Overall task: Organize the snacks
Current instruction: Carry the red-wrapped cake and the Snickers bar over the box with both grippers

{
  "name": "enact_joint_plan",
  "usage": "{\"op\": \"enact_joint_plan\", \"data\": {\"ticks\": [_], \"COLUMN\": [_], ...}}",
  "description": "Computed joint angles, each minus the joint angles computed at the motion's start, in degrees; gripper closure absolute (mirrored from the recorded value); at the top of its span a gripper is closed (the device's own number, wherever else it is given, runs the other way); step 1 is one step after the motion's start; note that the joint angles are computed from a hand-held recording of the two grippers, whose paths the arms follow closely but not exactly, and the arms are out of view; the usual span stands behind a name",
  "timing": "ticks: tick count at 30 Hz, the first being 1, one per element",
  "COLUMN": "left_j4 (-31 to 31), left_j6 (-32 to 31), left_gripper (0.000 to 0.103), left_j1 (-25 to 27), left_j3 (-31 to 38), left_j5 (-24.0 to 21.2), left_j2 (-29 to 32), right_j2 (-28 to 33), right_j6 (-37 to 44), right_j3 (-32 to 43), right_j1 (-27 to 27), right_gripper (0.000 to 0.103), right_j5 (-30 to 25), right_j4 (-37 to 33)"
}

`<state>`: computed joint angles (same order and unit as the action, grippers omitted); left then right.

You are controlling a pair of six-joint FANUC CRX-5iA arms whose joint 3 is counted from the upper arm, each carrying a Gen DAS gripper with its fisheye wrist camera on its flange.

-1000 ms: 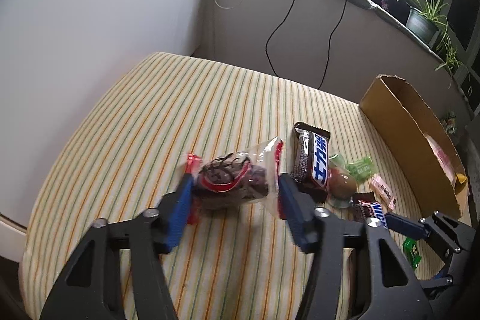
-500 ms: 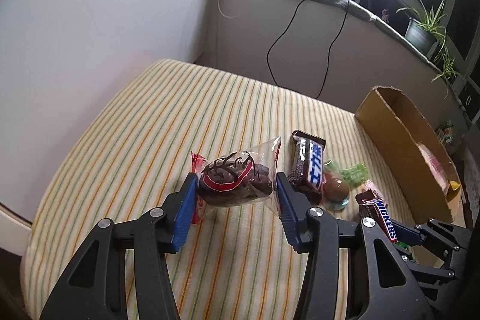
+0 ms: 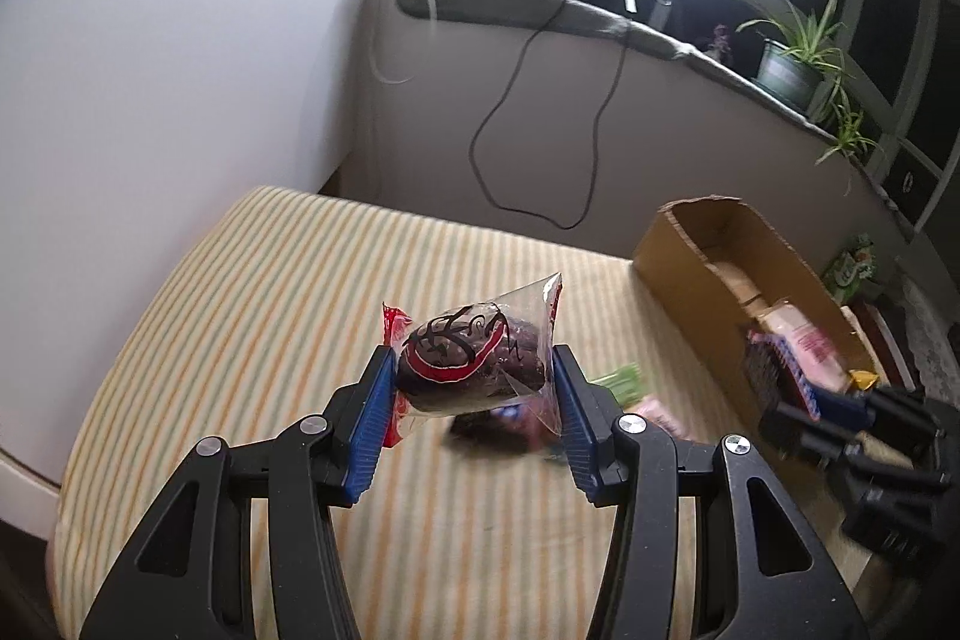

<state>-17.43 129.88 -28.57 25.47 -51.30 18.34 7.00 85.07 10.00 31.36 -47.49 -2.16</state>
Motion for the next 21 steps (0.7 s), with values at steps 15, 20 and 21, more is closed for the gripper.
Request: {"op": "enact_joint_plan", "data": {"ticks": [15,20,21], "left_j4": [3.2,4.6,4.9], "left_j6": [-8.1,-11.8,-12.6], "left_gripper": [0.053,0.053,0.053], "left_j1": [-2.6,-3.4,-3.5], "left_j3": [16.5,25.9,28.3], "left_j5": [-3.9,-6.5,-7.2], "left_j2": [10.9,16.8,18.3], "right_j2": [3.5,6.8,7.5], "right_j6": [2.8,3.7,3.7], "right_j3": [7.9,12.2,12.9], "right_j1": [-9.5,-12.0,-12.3], "right_gripper": [0.074,0.074,0.074], "right_j5": [-1.2,-3.3,-3.6], "right_j4": [-1.6,-2.0,-1.8]}}
